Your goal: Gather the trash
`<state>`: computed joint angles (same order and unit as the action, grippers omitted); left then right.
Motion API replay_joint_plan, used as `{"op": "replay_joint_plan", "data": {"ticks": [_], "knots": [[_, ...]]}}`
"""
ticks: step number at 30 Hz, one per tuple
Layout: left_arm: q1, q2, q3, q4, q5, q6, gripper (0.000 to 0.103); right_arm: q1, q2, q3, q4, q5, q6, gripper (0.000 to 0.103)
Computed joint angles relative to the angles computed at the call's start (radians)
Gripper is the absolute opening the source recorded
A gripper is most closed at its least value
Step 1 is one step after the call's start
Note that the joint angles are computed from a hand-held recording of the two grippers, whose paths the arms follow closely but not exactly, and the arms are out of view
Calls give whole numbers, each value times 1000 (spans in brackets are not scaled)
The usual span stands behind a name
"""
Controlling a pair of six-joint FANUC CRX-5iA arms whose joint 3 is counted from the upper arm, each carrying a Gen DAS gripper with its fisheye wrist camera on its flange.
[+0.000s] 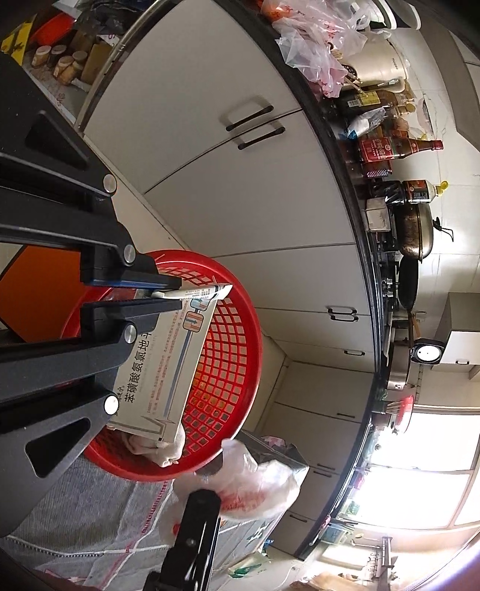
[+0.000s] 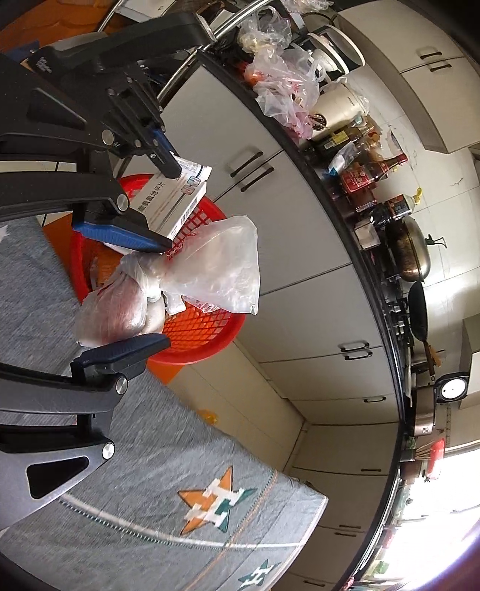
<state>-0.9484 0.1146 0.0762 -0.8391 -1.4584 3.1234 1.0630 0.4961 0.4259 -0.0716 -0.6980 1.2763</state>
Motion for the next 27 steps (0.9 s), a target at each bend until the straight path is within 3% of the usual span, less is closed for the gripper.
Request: {"op": "replay_joint_plan", "data": {"ticks": [15, 27], "knots": [[18, 8, -13, 12, 31, -17, 8, -6, 108, 141, -6, -76, -6, 52], [4, 3, -13, -18, 23, 12, 53, -10, 95, 124, 2, -49, -34, 64]]}}
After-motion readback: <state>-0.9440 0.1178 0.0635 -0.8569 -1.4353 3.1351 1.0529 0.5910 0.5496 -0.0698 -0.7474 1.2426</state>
